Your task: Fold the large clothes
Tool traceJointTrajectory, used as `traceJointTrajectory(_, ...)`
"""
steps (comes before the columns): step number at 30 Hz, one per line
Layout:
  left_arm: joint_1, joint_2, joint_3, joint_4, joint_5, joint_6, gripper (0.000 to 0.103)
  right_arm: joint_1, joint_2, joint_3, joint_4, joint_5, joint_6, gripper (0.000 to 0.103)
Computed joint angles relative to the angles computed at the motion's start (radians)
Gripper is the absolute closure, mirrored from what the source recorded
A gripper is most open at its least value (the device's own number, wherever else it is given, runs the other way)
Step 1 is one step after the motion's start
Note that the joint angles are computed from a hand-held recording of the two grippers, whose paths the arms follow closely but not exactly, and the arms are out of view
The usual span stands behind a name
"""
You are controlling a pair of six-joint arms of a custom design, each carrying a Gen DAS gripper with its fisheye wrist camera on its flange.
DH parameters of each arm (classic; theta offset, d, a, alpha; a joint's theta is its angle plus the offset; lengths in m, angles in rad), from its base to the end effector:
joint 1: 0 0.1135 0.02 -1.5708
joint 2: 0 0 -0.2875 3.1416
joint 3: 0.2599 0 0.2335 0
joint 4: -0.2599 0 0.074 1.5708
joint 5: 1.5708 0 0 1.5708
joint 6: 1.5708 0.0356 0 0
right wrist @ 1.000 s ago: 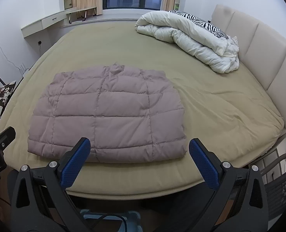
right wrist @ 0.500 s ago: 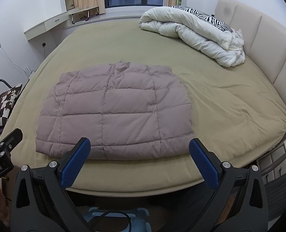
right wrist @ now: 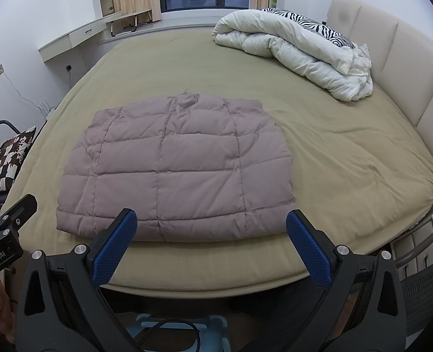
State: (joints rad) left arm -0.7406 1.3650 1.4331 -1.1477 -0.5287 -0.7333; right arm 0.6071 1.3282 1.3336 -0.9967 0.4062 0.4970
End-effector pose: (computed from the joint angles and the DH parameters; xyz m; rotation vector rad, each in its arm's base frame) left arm 0.1831 -0.1431 0.3778 -0.1561 2.4328 0.0778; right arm 0.2008 0.1223 0.3645 0.0154 2.4480 -0.0464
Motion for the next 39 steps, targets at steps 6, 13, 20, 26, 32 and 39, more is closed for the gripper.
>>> traceJointTrajectory(6, -0.001, 0.000, 0.001, 0.000, -0.001, -0.001, 0.000, -0.001, 0.006, 0.003, 0.002, -0.008, -0.001, 0.000)
traceJointTrajectory(13, -0.004, 0.002, 0.002, -0.002, -0.002, -0.006, 0.000, 0.000, 0.008, 0.001, 0.005, -0.011, 0.001, 0.000)
traceJointTrajectory(20, -0.003, 0.001, 0.003, -0.002, -0.002, -0.003, 0.000, 0.002, 0.004, -0.007, 0.011, -0.014, 0.004, 0.000)
traceJointTrajectory(26, -0.003, -0.002, -0.001, -0.001, 0.001, -0.002, 0.000, 0.005, 0.004, -0.010, 0.012, -0.015, 0.007, 0.000)
traceJointTrajectory(32, 0.001, -0.002, -0.001, -0.001, 0.002, 0.002, 0.000, 0.006, 0.002, -0.013, 0.014, -0.015, 0.008, 0.000)
traceJointTrajectory(39, 0.001, -0.003, -0.001, 0.000, 0.001, 0.003, 0.000, 0.010, 0.003, -0.012, 0.014, -0.013, 0.012, 0.000)
